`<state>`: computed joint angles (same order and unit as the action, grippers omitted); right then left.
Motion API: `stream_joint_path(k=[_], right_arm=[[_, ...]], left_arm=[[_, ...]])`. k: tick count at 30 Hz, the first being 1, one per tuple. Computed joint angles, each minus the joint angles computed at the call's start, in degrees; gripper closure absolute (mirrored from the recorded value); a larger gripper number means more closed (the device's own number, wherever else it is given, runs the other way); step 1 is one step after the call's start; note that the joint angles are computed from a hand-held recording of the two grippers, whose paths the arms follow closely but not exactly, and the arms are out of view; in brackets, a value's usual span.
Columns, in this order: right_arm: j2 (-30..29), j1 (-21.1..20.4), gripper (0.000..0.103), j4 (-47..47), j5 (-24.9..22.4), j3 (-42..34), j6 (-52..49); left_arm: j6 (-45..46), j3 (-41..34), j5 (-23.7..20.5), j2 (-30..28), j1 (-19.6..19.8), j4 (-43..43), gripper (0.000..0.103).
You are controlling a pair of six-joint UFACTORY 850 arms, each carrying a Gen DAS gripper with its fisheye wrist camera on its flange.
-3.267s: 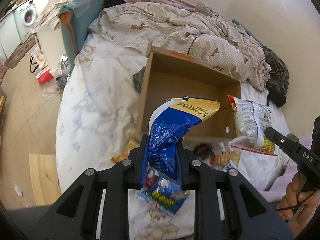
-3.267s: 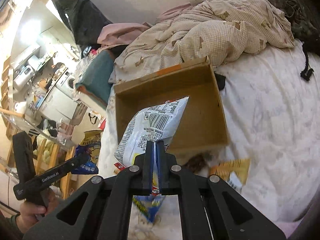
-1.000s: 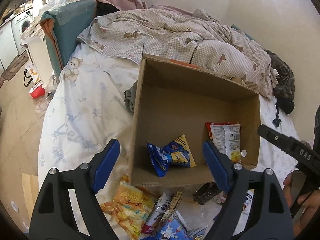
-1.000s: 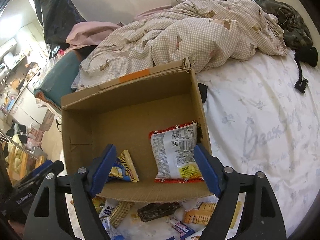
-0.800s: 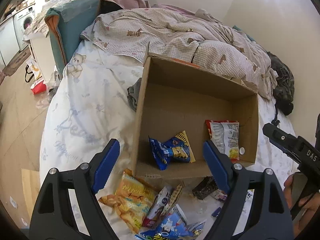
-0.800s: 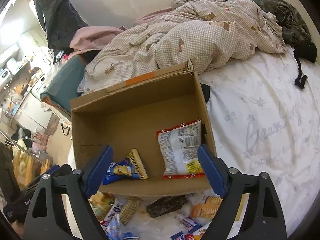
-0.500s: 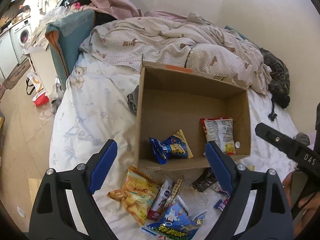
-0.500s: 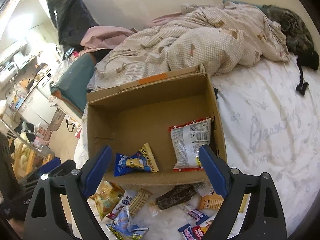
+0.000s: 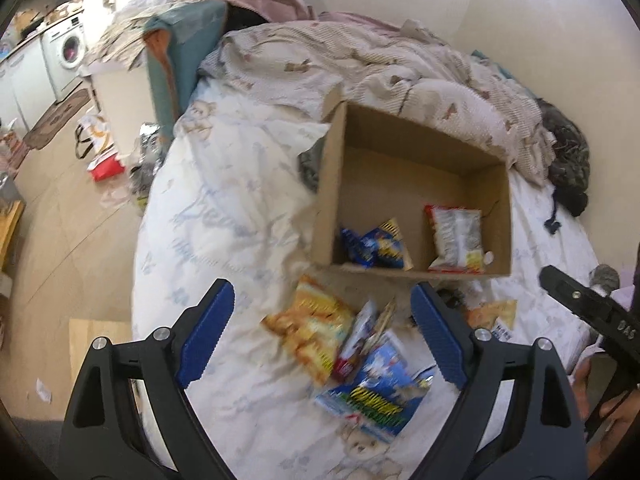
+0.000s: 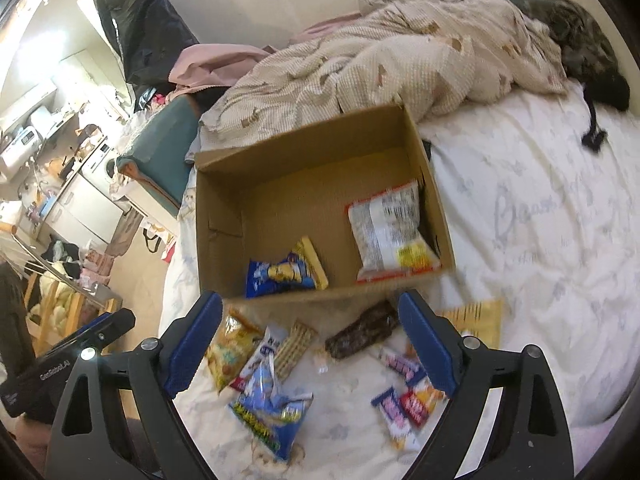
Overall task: Organize snacks
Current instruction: 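Withdraw both tools from the box back toward the snack pile, then grasp the yellow chip bag with the left tool while the right tool grasps the blue-and-white bag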
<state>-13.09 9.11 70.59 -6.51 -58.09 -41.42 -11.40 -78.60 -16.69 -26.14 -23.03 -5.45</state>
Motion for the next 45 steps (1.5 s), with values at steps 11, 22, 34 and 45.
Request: stream_joint_path(k=[11, 22, 34, 45], right_arm=[[-9.92, -2.59, 0.011, -3.05, -21.05, -3.02, 12.72], [-21.72, 3.30, 0.011, -14.95, -25.65, -11.85, 22.00], [-16.15, 4.15, 0.063, -14.37, -25.25, -7.76, 14.12], [-4.78, -0.14, 0.065, 5.39, -13.79, -0.29, -2.24]], left_arm=[[-1.21, -1.56, -6.24, -3.12, 1.50, -5.06, 0.015], [-3.50, -4.20, -8.21, -5.63, 1.66, -3.77, 0.015], [-3.40, -5.53, -9.98, -7.13, 2.47, -5.39, 0.015], [-3.28, -8.17, -12.19, -11.26, 2.69, -9.13, 0.015]])
